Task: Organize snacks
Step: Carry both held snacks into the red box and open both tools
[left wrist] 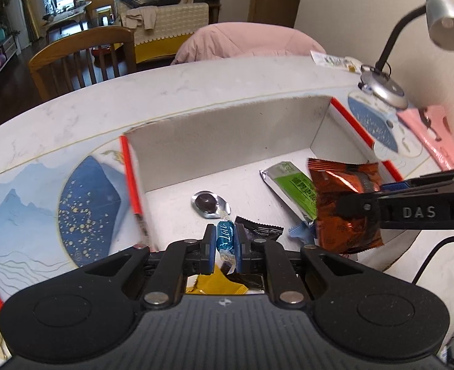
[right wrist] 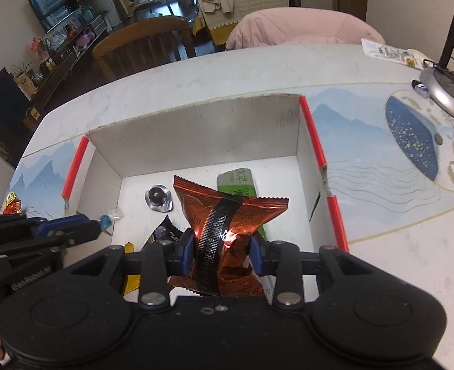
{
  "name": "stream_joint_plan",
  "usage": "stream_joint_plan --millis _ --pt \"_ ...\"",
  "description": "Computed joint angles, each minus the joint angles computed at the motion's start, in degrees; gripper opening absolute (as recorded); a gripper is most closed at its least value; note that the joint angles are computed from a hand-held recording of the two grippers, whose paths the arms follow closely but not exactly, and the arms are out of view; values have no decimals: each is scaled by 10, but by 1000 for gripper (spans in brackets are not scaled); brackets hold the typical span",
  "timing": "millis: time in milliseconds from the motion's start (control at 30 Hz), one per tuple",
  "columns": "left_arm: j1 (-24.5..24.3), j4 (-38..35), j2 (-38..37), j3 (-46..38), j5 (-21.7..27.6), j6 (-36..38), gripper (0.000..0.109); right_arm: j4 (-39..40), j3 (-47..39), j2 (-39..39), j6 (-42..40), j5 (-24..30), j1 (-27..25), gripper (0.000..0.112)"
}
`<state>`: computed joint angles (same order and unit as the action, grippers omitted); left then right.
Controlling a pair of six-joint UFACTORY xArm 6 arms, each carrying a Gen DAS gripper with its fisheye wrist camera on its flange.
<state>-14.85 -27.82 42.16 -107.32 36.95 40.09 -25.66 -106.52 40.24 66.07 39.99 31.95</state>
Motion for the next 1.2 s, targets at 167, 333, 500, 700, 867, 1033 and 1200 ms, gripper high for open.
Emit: stream_joint_plan --millis 167,333,500,700,867,1033,1200 --pt "-12 36 12 -5 -3 -20 12 21 -14 16 -34 -3 1 34" --pt "-15 81 33 -26 16 -59 12 32 -20 23 -54 2 2 34" --pt "-15 108 47 -43 38 -84 12 34 -14 22 -53 -4 1 35" --pt "-16 122 47 -41 47 -97 12 47 -12 22 -56 -2 1 39" --pt "-16 124 37 -29 50 -100 12 34 2 12 -44 -3 4 50" --pt "-12 114 26 -19 58 -102 12 14 18 -2 -26 -5 8 64" --pt "-8 92 3 7 49 -90 12 -2 36 -20 -14 -11 12 65"
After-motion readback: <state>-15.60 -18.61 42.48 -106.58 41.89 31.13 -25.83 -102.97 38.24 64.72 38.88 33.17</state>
